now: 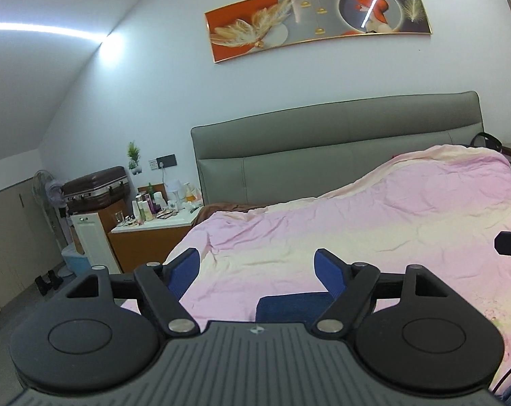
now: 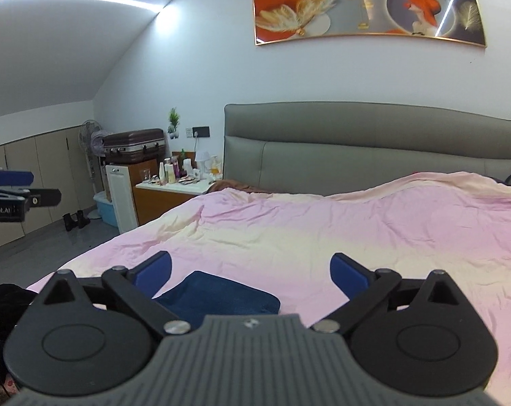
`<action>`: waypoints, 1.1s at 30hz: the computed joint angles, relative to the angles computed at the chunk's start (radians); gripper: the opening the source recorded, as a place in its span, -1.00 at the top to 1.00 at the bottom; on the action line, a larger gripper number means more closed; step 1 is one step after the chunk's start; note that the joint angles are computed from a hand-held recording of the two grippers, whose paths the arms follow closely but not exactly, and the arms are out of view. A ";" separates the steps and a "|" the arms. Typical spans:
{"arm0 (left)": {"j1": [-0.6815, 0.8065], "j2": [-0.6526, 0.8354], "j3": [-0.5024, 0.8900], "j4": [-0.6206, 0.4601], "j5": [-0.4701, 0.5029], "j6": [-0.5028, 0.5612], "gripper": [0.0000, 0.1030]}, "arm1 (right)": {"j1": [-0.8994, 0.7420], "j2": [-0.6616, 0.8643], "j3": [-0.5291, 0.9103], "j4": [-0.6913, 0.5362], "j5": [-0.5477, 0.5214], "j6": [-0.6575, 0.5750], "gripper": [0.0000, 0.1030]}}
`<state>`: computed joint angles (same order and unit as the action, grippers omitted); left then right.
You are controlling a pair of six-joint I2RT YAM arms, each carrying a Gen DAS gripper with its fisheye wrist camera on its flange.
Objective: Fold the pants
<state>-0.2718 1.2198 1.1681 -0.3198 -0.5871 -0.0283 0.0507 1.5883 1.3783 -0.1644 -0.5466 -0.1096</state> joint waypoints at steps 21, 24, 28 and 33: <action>-0.113 0.045 -0.219 -0.080 0.054 -0.239 -0.79 | 0.116 -0.228 -0.552 0.262 0.321 0.013 -0.90; -0.104 0.049 -0.225 -0.083 0.068 -0.235 -0.79 | 0.122 -0.197 -0.531 0.226 0.355 0.027 -0.90; -0.104 0.036 -0.233 -0.071 0.074 -0.229 -0.79 | 0.128 -0.198 -0.542 0.233 0.394 0.050 -0.90; -0.109 0.028 -0.235 -0.065 0.065 -0.225 -0.79 | 0.132 -0.213 -0.557 0.252 0.417 0.066 -0.90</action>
<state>-0.3807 1.2480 0.9333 -0.3846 -0.5218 -0.2531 0.1829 1.3755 0.8212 0.0875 -0.1299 -0.0435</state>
